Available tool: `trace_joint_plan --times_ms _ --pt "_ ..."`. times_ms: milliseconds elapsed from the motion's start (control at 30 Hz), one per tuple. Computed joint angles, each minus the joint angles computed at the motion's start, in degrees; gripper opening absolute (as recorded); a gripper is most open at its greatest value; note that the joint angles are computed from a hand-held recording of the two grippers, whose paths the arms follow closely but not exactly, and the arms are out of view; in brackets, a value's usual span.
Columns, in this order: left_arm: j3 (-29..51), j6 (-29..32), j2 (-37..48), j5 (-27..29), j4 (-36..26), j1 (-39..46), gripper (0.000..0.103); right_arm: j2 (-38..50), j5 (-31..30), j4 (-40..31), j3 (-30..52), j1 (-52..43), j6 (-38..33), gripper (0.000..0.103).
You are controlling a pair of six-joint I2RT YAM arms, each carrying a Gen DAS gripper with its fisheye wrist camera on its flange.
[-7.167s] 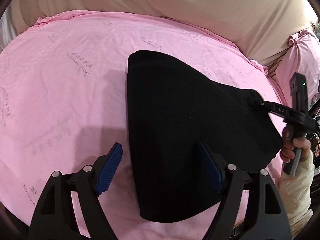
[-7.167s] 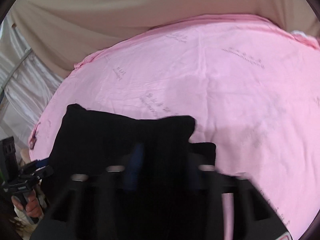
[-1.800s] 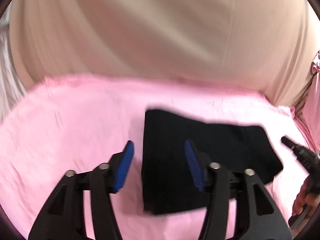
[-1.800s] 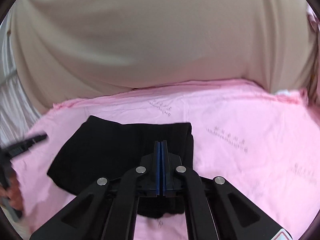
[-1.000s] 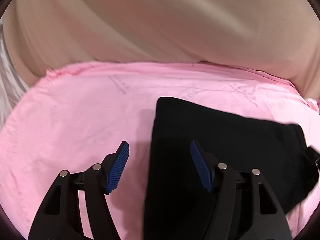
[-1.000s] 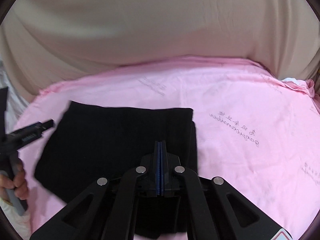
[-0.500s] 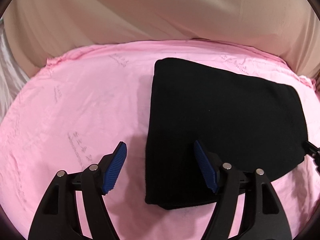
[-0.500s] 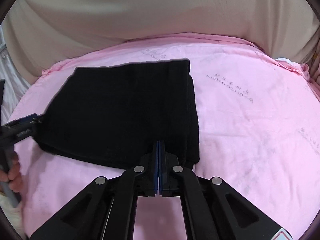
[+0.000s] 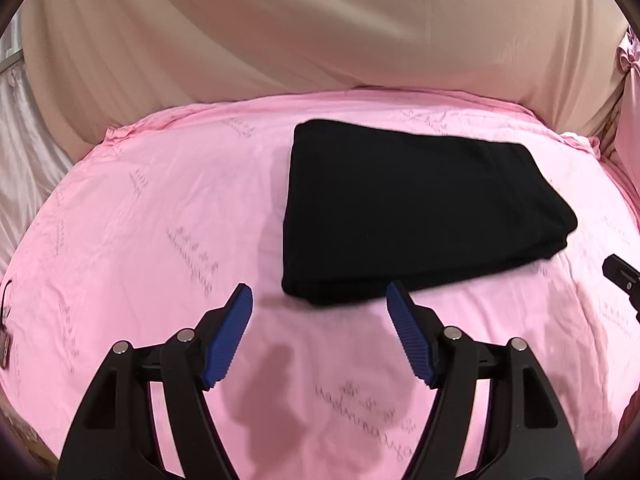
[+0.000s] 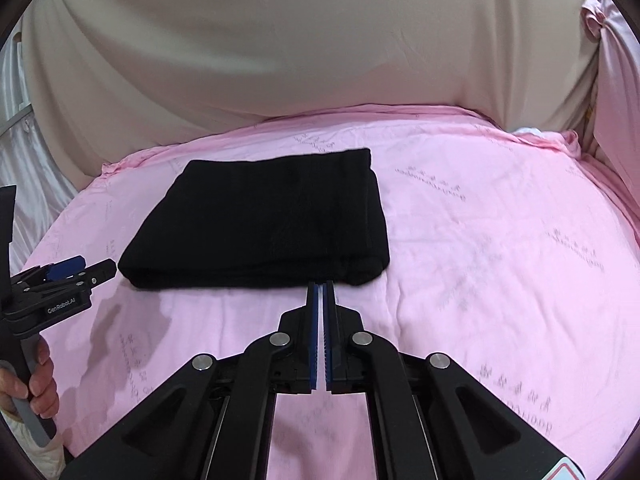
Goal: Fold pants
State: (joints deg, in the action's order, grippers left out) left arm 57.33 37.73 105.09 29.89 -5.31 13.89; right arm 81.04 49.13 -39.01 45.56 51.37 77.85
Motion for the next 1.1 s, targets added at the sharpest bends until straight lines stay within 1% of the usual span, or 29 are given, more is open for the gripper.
trace_joint_plan --times_ms 67,100,133,200,267,367,433,500,667,767,833,867,1000,1100 --pt "-1.45 0.48 -0.28 0.31 0.28 0.60 0.071 2.35 1.27 -3.49 0.86 1.92 5.29 0.003" --pt "-2.54 0.51 -0.43 0.43 1.11 0.89 0.073 3.23 1.32 -3.90 0.70 2.82 7.23 0.005" --pt "-3.24 0.51 -0.51 0.51 1.76 1.08 0.076 3.82 1.22 -3.58 0.31 3.49 8.64 0.005" --pt "-6.64 0.21 -0.64 0.50 6.12 1.41 0.080 5.60 0.73 -2.48 -0.24 4.32 10.36 0.005" --pt "-9.09 -0.19 -0.15 -0.01 10.38 1.15 0.088 8.98 0.18 -2.48 0.72 4.79 11.53 0.006" --pt "-11.88 -0.92 0.98 -1.76 16.49 0.20 0.088 12.56 -1.10 0.81 0.94 4.70 10.92 0.007" --pt "-11.22 0.08 2.03 -1.12 15.54 0.16 0.088 14.23 -3.01 2.66 1.16 4.13 10.27 0.008" --pt "-10.28 -0.02 3.19 -1.03 14.88 0.04 0.088 14.03 -4.06 4.96 0.24 3.74 9.71 0.008" --pt "-8.37 -0.41 4.63 -0.25 13.05 0.16 0.088 13.34 -5.46 6.58 -1.24 2.83 10.11 0.008" --pt "-7.90 -0.67 5.06 -1.28 12.44 -0.31 0.088 13.39 -5.75 7.29 -1.35 2.54 9.74 0.008" --pt "-7.07 -0.53 5.53 -1.10 11.30 -0.34 0.088 13.27 -5.80 7.68 -1.29 2.27 9.35 0.011" --pt "-6.57 -0.33 5.72 -0.33 10.60 -0.18 0.088 13.17 -5.87 8.05 -1.32 2.01 8.79 0.014" --pt "-6.32 -0.67 5.91 1.71 10.42 0.28 0.088 13.37 -6.31 8.79 -1.11 1.32 7.51 0.015" --pt "-5.95 -1.01 6.35 0.75 10.25 -0.10 0.089 13.95 -6.22 8.36 -0.40 1.08 7.74 0.015"
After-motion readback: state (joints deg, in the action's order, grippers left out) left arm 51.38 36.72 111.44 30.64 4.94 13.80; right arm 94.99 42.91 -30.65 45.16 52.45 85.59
